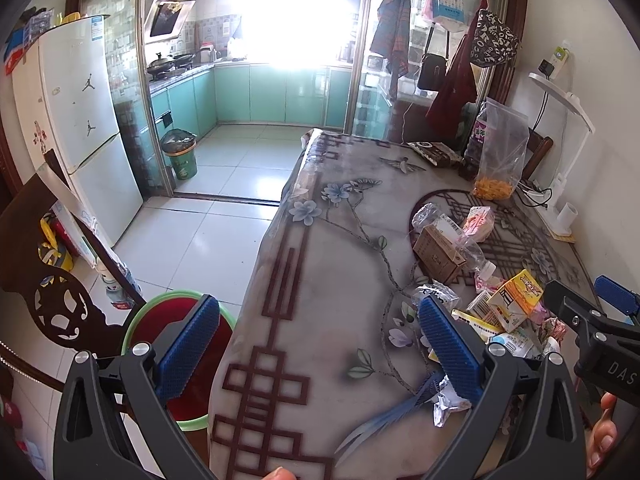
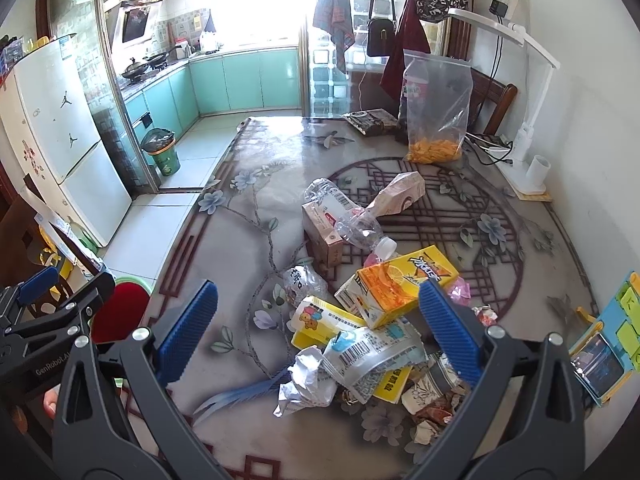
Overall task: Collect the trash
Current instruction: 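Move both tools toward the trash pile on the table, then grasp the silver foil wrapper with the left tool while the right tool grasps a white snack wrapper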
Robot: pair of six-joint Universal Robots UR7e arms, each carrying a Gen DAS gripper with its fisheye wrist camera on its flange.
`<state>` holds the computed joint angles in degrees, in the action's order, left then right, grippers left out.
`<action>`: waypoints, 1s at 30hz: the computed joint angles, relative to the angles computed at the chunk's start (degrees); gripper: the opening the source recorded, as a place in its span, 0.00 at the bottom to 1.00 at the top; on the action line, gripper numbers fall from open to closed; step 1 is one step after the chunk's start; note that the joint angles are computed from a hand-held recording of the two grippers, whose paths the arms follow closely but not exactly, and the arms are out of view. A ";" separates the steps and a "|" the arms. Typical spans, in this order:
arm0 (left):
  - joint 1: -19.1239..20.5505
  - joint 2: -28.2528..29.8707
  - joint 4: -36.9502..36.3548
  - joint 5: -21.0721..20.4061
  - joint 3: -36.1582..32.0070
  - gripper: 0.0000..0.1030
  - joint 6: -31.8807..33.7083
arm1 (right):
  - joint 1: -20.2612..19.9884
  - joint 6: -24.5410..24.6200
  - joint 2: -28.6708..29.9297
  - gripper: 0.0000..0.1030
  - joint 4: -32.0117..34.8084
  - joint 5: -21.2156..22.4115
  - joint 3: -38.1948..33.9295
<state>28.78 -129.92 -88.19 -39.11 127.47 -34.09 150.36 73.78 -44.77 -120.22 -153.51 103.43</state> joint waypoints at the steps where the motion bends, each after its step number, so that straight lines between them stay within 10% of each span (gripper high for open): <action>1: -0.14 -0.06 -0.15 0.17 0.14 0.93 -0.13 | -0.07 -0.40 -0.12 0.96 -0.40 0.08 0.22; 11: -2.92 -0.03 -5.50 -1.60 3.56 0.93 2.05 | -3.45 -2.50 -9.71 0.96 -2.42 0.66 10.40; 18: 5.05 8.03 -11.94 -15.30 4.14 0.93 7.98 | -7.69 0.73 -18.82 0.96 -1.13 2.45 18.27; 24: 12.34 15.71 -21.11 -33.62 6.40 0.92 10.87 | -10.71 -9.75 -21.71 0.96 -14.92 5.88 23.99; 28: 11.63 18.01 -19.50 -34.20 8.83 0.89 11.14 | -12.43 -15.22 -23.09 0.96 -20.97 7.59 25.92; 30: 13.17 19.31 -19.71 -34.23 9.56 0.73 10.23 | -13.01 -19.58 -23.78 0.96 -27.21 10.19 27.46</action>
